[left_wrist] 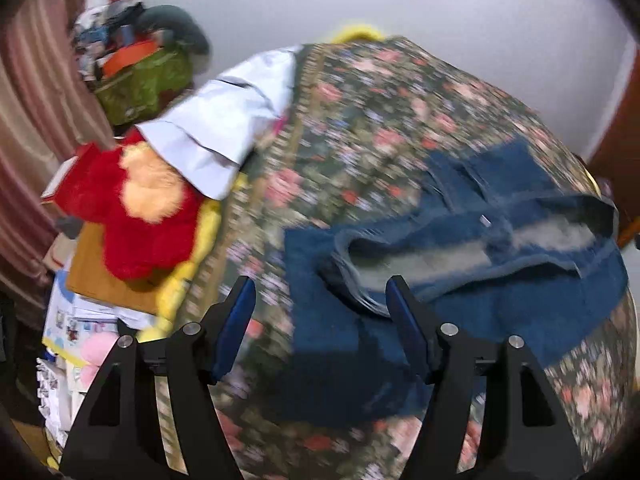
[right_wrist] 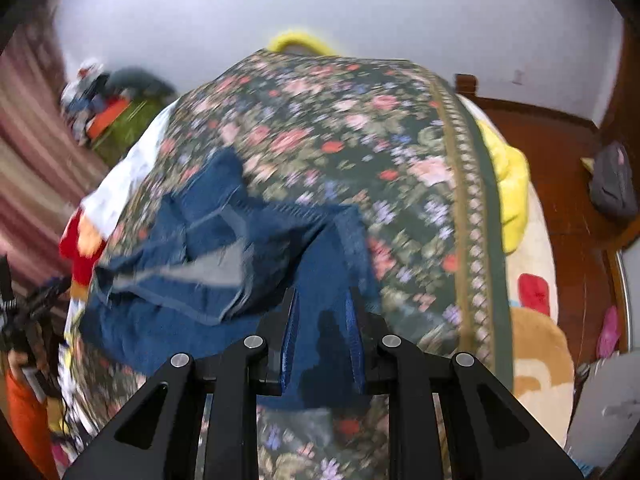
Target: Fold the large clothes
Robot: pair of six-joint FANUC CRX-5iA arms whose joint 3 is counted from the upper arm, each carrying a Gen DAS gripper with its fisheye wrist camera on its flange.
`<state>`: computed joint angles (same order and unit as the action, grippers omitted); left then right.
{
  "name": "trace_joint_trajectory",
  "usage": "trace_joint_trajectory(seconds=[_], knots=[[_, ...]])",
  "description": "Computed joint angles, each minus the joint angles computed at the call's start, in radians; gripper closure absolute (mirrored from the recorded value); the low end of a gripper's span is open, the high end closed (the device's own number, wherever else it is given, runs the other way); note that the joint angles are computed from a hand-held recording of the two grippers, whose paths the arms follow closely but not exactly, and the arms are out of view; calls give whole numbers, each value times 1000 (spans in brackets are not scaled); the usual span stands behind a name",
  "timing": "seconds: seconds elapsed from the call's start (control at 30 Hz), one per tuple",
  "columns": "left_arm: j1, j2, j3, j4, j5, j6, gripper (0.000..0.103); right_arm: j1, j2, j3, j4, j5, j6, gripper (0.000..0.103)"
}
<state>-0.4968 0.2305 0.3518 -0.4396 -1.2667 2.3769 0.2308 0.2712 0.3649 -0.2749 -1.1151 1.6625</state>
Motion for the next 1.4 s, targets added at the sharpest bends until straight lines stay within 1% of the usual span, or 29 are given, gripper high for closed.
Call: trace_joint_trajectory(seconds=[0.07,0.2,0.27,0.3,0.37,0.43,0.5,0.57,0.6,0.67,0.7,0.77,0.83,0.9,1.0,1.07,1.13,1.17,1.27,1.33,1.4], knots=[[-20,26,7,13,-1,-13,35,26,-24,-45,-2,7,39,84],[-64,120,64,12,-44,-77,35,90,-40,-114,34,40,81,84],[-78,164,97,-1,-60,-87,35,120,-35,-138,60,59,96,84],[-80,179,107,-7,-60,-82,35,137,-33,-154,84,78,94,84],[-73,206,131,-13,-59,-85,35,173,-36,-201,141,153,89,84],[-61,240,170,-33,-84,-90,35,196,-19,-213,186,196,91,84],[-33,263,195,-43,-100,-86,35,209,21,-181,223,203,79,84],[0,264,191,-32,-90,-74,35,213,72,-127,251,202,40,84],[26,263,190,-26,-80,-57,33,215,92,-102,267,202,24,84],[71,252,167,14,-34,-47,31,217,133,-54,302,222,-18,84],[90,248,157,38,-13,-49,27,213,150,-26,295,226,-27,84],[124,252,148,88,23,-61,26,205,197,43,288,208,-53,84],[136,271,163,105,21,-81,25,205,260,112,323,172,-104,84],[143,278,170,119,16,-76,25,201,290,147,315,148,-113,84],[156,249,140,149,47,-59,25,203,263,110,318,178,-133,84],[154,193,96,133,88,-43,25,200,238,94,297,173,-121,84],[148,144,70,109,109,-35,25,197,210,83,270,160,-99,84],[139,121,68,79,102,-21,25,198,195,72,263,162,-89,84],[131,82,67,53,70,-21,25,217,130,14,261,193,-59,84],[119,79,79,39,33,-36,25,227,99,-10,243,200,-33,84],[87,78,89,-11,-3,-44,25,242,65,-40,218,205,-6,84]])
